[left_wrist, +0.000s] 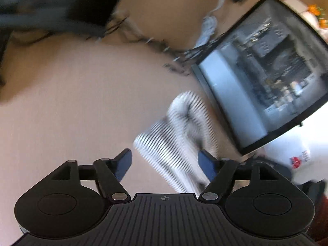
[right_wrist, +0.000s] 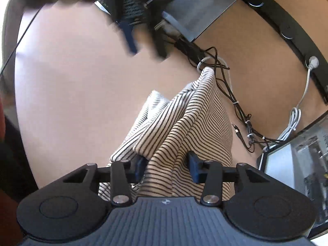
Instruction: Fold clothes
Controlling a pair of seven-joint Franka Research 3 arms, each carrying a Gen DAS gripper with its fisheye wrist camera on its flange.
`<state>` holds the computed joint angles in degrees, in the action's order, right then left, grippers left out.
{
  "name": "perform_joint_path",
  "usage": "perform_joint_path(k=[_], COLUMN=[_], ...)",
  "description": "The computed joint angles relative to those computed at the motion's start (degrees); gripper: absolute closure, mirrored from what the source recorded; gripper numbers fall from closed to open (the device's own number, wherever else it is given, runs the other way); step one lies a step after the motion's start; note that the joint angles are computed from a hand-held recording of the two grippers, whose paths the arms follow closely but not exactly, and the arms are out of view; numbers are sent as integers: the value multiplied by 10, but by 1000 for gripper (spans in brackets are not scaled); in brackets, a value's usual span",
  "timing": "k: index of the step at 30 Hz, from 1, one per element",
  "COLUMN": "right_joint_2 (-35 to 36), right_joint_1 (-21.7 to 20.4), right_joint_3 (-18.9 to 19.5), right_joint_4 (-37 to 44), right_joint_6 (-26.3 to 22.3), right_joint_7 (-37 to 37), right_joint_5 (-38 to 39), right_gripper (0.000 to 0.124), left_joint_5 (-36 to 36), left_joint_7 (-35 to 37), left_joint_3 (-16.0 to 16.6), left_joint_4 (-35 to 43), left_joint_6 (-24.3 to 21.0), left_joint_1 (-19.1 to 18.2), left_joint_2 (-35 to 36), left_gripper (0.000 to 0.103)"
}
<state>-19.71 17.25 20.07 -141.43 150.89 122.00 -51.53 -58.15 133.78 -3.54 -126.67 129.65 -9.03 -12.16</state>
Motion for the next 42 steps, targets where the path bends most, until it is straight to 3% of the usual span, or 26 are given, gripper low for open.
perform_joint_path(k=[2, 5, 8, 10, 13, 17, 18, 19, 20, 21, 24, 29, 32, 36, 42], right_joint_2=[-9, -21, -42, -40, 3, 53, 50, 36, 21, 6, -26, -67, -46, -14, -26], right_joint_1=[5, 8, -7, -57, -99, -87, -83, -76, -66, -55, -31, 8, 29, 24, 33], right_joint_3=[1, -7, -7, 40, 89, 85, 81, 70, 57, 43, 22, -1, 2, 25, -3], right_joint_4=[-9, -13, -20, -5, 39, 57, 51, 38, 29, 22, 19, 12, 3, -17, -28], right_joint_6=[-5, 7, 61, 76, 43, -15, -17, -9, -3, -3, -38, -62, -61, -38, -25], right_joint_7=[-22, -11, 39, 119, 218, 260, 271, 273, 261, 244, 170, 20, -42, -24, -53], right_joint_5=[-4, 26, 69, 39, -20, -40, -51, -56, -52, -50, -71, -11, 44, 36, 68], right_gripper=[82, 76, 54, 43, 42, 45, 57, 75, 88, 95, 103, 105, 105, 100, 99], left_joint_5=[-21, -23, -2, 14, 43, 79, 88, 87, 76, 60, 9, -64, -57, 25, -2], left_joint_7=[21, 31, 4, -23, -53, -86, -95, -100, -94, -85, -44, 20, 19, 12, -2], left_joint_3=[-1, -21, -40, -49, -67, -79, -81, -81, -80, -79, -78, -63, -48, -45, -25], left_joint_4=[17, 46, 75, 96, 116, 123, 123, 123, 123, 125, 129, 116, 81, 18, 9], left_joint_6=[-2, 30, 61, 65, 82, 97, 100, 95, 82, 67, 38, -4, -40, -18, -51], left_joint_1=[-7, -18, -26, -28, -28, -22, -20, -16, -10, -4, 8, 14, 16, 12, 20], left_joint_2=[6, 26, 59, 87, 119, 139, 143, 145, 146, 147, 138, 100, 76, 55, 59], left_gripper=[15, 11, 9, 9, 12, 30, 35, 38, 42, 53, 65, 66, 65, 65, 60])
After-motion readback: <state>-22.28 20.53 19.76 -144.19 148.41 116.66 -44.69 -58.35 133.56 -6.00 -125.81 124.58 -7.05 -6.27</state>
